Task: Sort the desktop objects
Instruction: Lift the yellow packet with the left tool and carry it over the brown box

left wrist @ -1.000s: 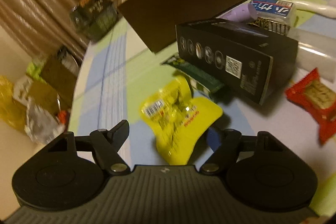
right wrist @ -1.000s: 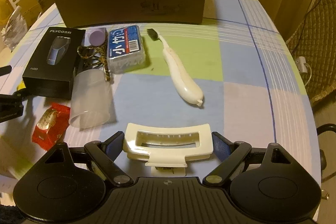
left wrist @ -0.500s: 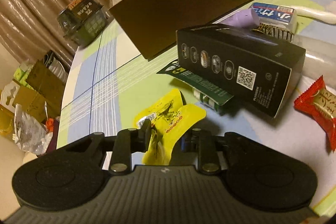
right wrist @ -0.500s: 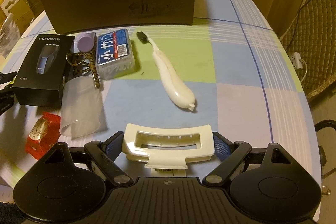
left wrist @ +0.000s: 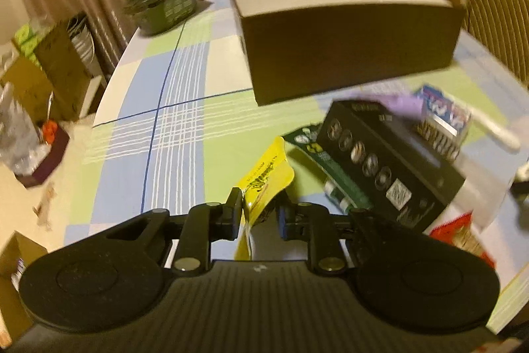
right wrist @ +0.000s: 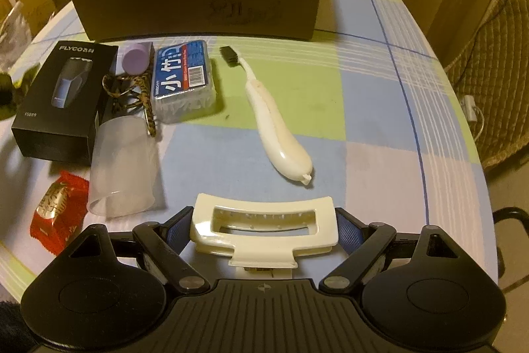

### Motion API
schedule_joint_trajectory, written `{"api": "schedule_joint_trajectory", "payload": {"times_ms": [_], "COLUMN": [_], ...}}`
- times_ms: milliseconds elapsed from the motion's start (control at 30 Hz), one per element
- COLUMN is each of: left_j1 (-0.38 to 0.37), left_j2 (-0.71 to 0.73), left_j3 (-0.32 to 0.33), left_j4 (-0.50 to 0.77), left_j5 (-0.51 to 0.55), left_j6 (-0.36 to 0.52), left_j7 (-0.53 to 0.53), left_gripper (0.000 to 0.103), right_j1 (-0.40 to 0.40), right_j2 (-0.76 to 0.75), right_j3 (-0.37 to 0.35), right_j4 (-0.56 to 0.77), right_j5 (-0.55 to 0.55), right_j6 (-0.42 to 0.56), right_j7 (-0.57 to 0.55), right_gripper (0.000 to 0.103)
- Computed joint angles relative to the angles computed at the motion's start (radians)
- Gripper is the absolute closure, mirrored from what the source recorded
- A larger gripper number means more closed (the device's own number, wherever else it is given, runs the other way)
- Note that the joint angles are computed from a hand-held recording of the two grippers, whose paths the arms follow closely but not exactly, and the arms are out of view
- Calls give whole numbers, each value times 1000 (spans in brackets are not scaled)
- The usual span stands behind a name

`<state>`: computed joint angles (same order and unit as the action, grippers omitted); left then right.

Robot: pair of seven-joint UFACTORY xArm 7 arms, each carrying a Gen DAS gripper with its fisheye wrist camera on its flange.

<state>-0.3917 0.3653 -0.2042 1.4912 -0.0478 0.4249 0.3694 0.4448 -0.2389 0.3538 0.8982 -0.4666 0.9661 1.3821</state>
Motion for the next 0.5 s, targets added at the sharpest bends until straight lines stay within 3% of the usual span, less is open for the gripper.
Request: {"api": "schedule_joint_trajectory", "payload": {"times_ms": [500], "left_j1": [58], "left_j2": [37], "left_j3": [-54], "left_j4": [191], "left_j5": [-212], "left_j6": [114], "left_j7": [53], "left_gripper": [86], "right_j1": [-45], "right_j2": [-22], "right_j3": [-6], "right_j4": [91], "right_j5": [-72], "right_j6": [6], "right_j7": [-22], "right_gripper": [19]}}
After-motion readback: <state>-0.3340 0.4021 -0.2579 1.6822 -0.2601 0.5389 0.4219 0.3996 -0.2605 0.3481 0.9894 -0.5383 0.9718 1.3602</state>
